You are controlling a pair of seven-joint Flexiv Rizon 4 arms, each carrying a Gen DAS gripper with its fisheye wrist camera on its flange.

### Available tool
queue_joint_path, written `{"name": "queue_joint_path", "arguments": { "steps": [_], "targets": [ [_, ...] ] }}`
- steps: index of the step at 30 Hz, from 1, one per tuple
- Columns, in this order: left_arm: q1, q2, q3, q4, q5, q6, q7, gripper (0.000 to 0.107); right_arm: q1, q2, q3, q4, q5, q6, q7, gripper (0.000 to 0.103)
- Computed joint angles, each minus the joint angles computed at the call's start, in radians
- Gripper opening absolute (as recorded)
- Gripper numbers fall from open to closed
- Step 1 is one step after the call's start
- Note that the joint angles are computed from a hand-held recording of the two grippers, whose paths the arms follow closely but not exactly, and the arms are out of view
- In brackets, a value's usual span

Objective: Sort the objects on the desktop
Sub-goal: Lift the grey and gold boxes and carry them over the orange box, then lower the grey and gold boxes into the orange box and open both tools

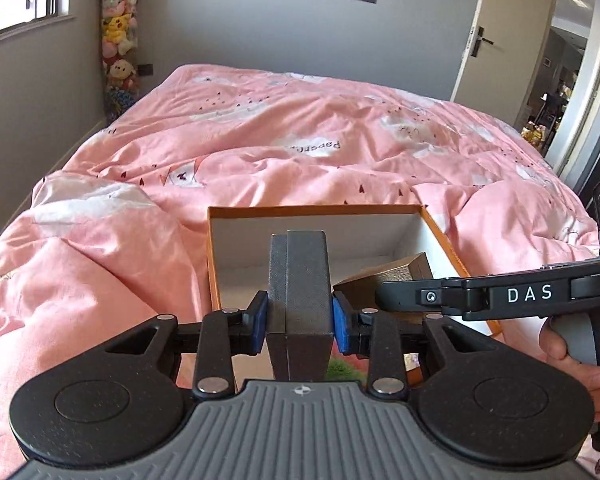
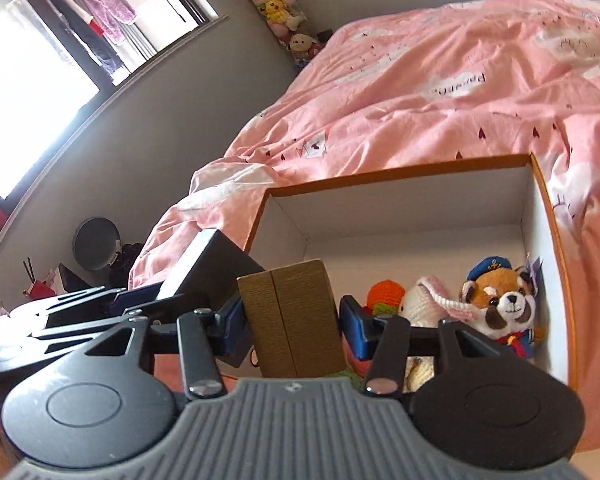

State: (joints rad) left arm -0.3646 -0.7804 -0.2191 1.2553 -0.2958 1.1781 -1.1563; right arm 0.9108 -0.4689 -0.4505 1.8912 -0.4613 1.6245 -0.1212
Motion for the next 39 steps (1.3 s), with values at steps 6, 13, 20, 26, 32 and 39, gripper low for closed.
{"name": "queue_joint_path", "arguments": {
  "steps": [6,13,20,26,32,39],
  "targets": [
    [-0.062,-0.056,0.108,-0.1,0.077,-0.112,-0.132,0.037,-0.217,-0.083,0.25,-0.109,0.086,-0.051,-0.024,0.053],
    [-0.121,-0.094,0.194,-0.219,0.214,-0.272,-0.261,0.037,-0.229,-0.121,0.242,-0.133,0.096,-0.031,-0.042,0.053],
    [-0.16,-0.106,0.243,-0.251,0.349,-0.304,-0.355,0.037,-0.397,-0.172,0.468,-0.214,0.161,-0.051,-0.173,0.053],
    [-0.171,-0.095,0.254,-0.229,0.415,-0.271,-0.387,0.037,-0.496,-0.226,0.637,-0.309,0.241,-0.137,-0.285,0.053],
    [-0.147,-0.089,0.214,-0.218,0.404,-0.287,-0.331,0.046,-0.504,-0.249,0.678,-0.367,0.313,-0.229,-0.339,0.052],
    [-0.088,-0.056,0.139,-0.132,0.326,-0.225,-0.192,0.05,-0.538,-0.259,0.734,-0.424,0.388,-0.333,-0.449,0.052]
  ]
}}
